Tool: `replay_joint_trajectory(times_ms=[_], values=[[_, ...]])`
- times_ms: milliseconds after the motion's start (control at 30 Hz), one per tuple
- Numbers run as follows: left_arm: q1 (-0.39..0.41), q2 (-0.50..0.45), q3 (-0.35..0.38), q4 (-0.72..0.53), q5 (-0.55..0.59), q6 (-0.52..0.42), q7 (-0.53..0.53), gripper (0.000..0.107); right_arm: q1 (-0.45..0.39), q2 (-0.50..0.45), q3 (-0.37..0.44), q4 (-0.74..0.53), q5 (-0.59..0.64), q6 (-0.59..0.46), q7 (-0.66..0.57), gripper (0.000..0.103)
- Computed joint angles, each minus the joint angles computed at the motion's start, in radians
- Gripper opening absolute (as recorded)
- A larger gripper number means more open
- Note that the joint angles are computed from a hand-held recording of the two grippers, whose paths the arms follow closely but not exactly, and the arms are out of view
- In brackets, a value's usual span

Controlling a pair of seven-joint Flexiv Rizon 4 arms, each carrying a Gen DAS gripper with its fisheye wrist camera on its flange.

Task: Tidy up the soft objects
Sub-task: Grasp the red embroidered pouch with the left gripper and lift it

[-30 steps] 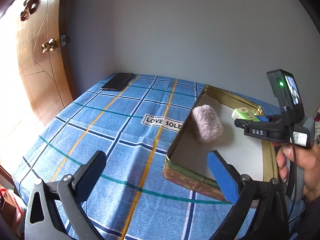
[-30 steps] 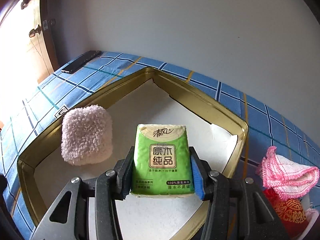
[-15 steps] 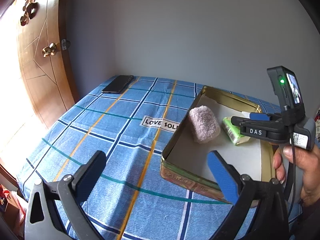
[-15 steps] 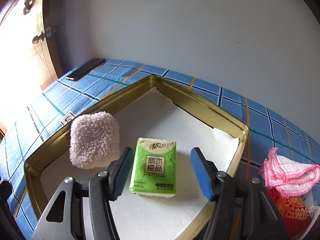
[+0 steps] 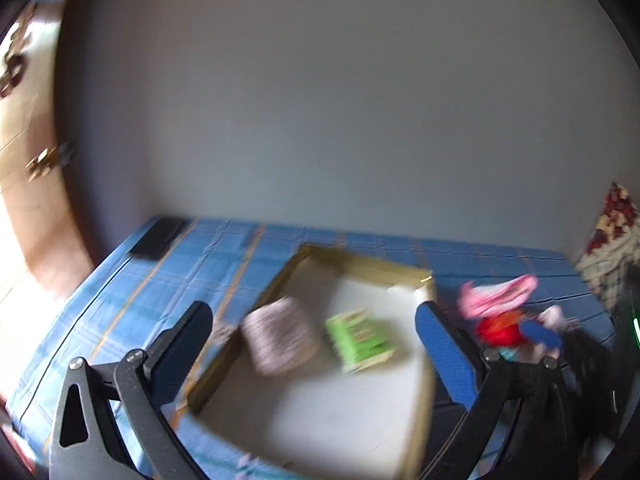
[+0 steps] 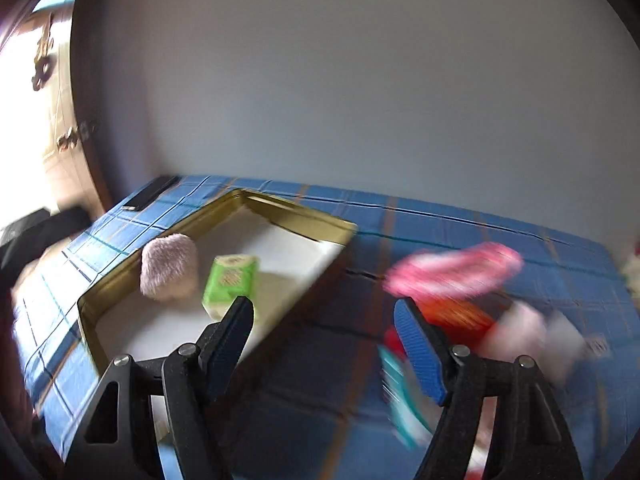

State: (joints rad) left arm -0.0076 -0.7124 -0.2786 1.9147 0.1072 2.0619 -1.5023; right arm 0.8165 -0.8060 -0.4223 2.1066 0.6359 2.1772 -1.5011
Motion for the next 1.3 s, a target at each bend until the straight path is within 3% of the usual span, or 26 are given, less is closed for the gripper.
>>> replay_joint_trajectory(times_ms=[67,167,233,367,433,500,633,833,900,967,1033,1067,1133,1300], values=[[-0.057,-0.014,0.008,-0.037,-0.011,-0.032,0.030,0.103,-0.044,0.016,0.075,0.091,0.015,0.132,0.013,0.079],[-0.098,-0.053,-0.024,-0.070,0.008,-0.072,0.076,0.103,-0.060,-0.022,0.113,0.151,0.134,0.220,0.005,0.082],[-0.146,-0.093,-0.022,-0.096,0.001,-0.082,0.107,0.103,-0.098,-0.036,0.143,0.169,0.185,0.229,0.012,0.082],[-0.246,-0.146,0.020,-0.168,-0.055,-0.148,0.177,0.102,-0.235,-0.048,0.235,0.204,0.148,0.301,0.072,0.082],[-0.286,-0.157,0.043,-0.191,-0.088,-0.151,0.194,0.102,-0.259,-0.054,0.250,0.207,0.137,0.318,0.079,0.082],[-0.274,-0.171,0.013,-0.212,-0.092,-0.168,0.213,0.102,-0.279,-0.061,0.259,0.204,0.122,0.330,0.081,0.082],[-0.316,-0.191,0.043,-0.263,-0.150,-0.220,0.235,0.100,-0.298,-0.072,0.272,0.184,0.097,0.333,0.082,0.082],[-0.219,-0.227,-0.109,-0.267,-0.111,-0.244,0.291,0.099,-0.297,-0.104,0.279,0.161,0.105,0.328,0.081,0.083],[-0.218,-0.232,-0.118,-0.268,-0.097,-0.231,0.309,0.097,-0.310,-0.108,0.286,0.161,0.094,0.327,0.093,0.083],[-0.215,-0.238,-0.130,-0.285,-0.104,-0.274,0.325,0.079,-0.314,-0.109,0.286,0.162,0.089,0.325,0.099,0.082],[-0.153,-0.263,-0.219,-0.301,-0.111,-0.361,0.358,0.032,-0.317,-0.112,0.287,0.161,0.081,0.325,0.106,0.082],[-0.134,-0.271,-0.245,-0.303,-0.122,-0.391,0.376,0.024,-0.317,-0.112,0.286,0.160,0.078,0.321,0.107,0.082],[-0.100,-0.282,-0.289,-0.280,-0.135,-0.366,0.401,0.013,-0.315,-0.112,0.281,0.160,0.073,0.313,0.107,0.082],[0.006,-0.291,-0.397,-0.187,-0.086,-0.252,0.412,0.012,-0.348,-0.104,0.299,0.170,0.028,0.308,0.141,0.082]])
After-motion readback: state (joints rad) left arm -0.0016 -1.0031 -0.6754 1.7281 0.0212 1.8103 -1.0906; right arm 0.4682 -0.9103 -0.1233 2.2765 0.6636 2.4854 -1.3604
